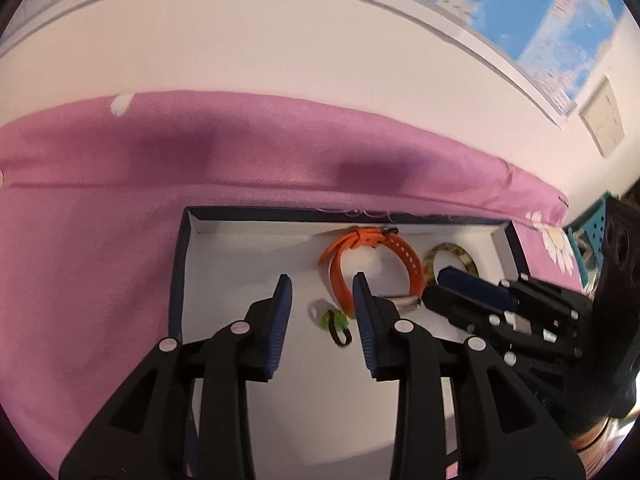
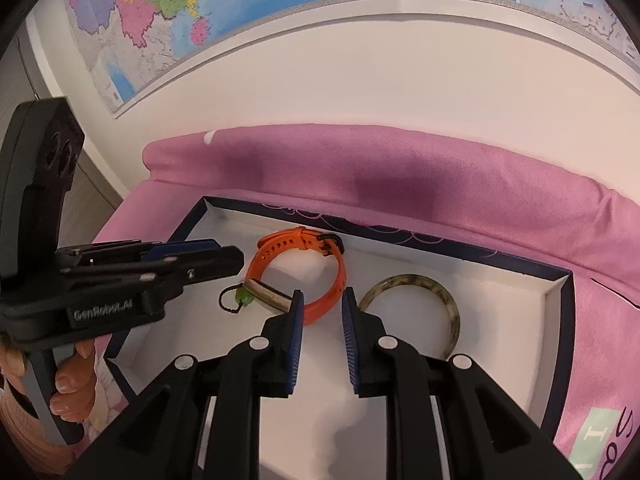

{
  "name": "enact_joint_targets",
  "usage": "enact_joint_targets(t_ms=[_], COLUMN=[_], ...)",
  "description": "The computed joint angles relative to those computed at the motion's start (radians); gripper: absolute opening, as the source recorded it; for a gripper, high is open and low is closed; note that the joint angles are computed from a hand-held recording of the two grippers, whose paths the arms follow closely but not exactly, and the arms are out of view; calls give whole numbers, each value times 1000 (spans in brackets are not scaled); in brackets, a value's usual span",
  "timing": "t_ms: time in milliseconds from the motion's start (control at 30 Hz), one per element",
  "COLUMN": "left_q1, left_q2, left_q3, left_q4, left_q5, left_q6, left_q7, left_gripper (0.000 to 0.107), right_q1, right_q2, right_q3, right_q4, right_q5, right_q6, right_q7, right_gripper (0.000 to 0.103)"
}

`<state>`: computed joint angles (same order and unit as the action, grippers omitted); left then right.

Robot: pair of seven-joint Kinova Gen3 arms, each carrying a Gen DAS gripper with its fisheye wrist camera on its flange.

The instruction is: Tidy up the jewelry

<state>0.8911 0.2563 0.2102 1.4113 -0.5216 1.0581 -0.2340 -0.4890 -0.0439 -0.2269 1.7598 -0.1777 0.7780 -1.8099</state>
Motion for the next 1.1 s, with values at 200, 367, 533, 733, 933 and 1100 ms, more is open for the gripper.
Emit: enact_joint_targets(t_ms=[200,367,533,733,933,1100], left_q1=[41,13,11,28,66,100], left_q2=[19,30,7,-69,-151,-175], left_q3=[17,3,-4,26,115,187], left_q4=[-8,5,51,133,202,247], left_q5=[-32,29,35,-7,-84,-114], left_q6=[43,-8,-58,-109,-143,-179], left_q7=[-53,-73,-54,1,80,147], left_gripper=[30,14,5,5,5,5], right_q1=[11,15,11,14,-6,13], right_q2=[-42,-77,-117,-195,-313,-429], right_q3=[11,14,13,44,86,65], right_q4=[24,44,76,135,203,255], right_q5=[-30,-55,-69,-134,-212,-193], right_q6=[-2,-6,-6,-13,1,68], right_q7=[46,69,77,115,206,205], right_gripper=[23,23,23,24,27,30])
